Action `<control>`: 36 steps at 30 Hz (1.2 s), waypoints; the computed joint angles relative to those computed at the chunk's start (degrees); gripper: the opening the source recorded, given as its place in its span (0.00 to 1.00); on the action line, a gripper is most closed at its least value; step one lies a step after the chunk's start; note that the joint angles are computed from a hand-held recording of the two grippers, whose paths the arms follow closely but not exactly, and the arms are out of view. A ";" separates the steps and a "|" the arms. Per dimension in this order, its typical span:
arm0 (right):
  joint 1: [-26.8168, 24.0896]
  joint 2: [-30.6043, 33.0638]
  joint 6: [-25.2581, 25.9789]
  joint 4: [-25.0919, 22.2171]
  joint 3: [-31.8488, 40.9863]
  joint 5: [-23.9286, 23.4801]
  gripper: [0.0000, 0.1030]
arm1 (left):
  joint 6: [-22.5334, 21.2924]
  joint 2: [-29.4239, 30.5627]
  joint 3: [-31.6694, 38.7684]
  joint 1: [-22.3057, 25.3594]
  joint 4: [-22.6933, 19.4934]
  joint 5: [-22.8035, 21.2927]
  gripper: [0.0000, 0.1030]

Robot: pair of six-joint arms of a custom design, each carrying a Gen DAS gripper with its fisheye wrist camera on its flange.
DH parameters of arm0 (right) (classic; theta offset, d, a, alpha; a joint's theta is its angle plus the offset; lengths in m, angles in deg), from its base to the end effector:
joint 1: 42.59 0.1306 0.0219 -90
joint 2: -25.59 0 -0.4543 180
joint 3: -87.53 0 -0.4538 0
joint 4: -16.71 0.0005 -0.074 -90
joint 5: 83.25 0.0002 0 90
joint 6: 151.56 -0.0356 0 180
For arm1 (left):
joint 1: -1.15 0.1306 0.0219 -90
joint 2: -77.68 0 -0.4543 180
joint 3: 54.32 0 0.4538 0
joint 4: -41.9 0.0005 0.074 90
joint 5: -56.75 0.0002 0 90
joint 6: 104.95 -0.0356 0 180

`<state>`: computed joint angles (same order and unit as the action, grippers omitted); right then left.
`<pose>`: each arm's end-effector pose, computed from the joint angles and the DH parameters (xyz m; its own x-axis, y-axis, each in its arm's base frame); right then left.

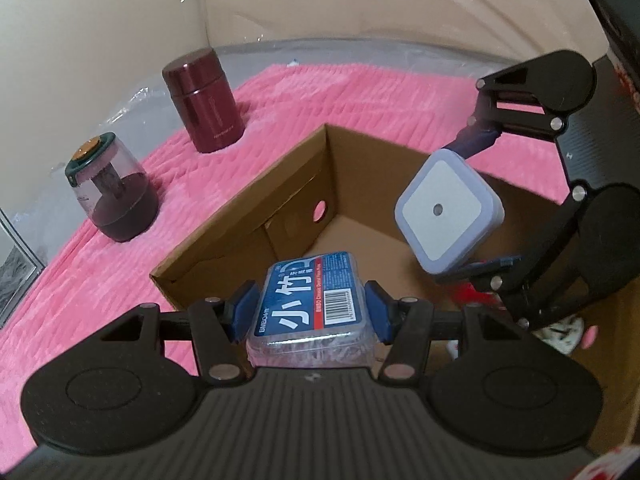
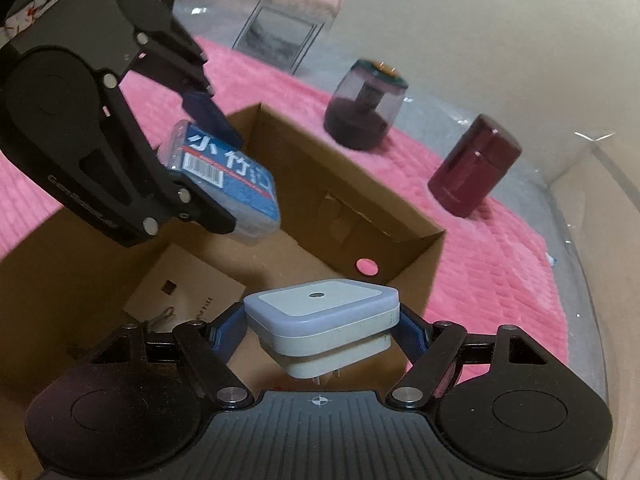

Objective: Organize rigid objects
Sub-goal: 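Carry the adapter and clear box over the cardboard box, then open both grippers to drop the clear box and adapter into the box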

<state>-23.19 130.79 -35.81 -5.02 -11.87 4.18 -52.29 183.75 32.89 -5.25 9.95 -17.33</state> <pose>0.5930 0.2100 0.3007 -0.4577 -0.6213 -0.6360 -0.6216 0.7351 -0.2708 0.6402 -0.0821 0.3364 -0.4429 0.6366 -0.6313 0.6893 0.6920 0.2142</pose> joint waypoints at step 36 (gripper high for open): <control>1.00 8.89 4.16 -6.50 8.27 2.50 0.72 | -3.73 5.55 2.28 -1.23 2.33 -4.82 0.52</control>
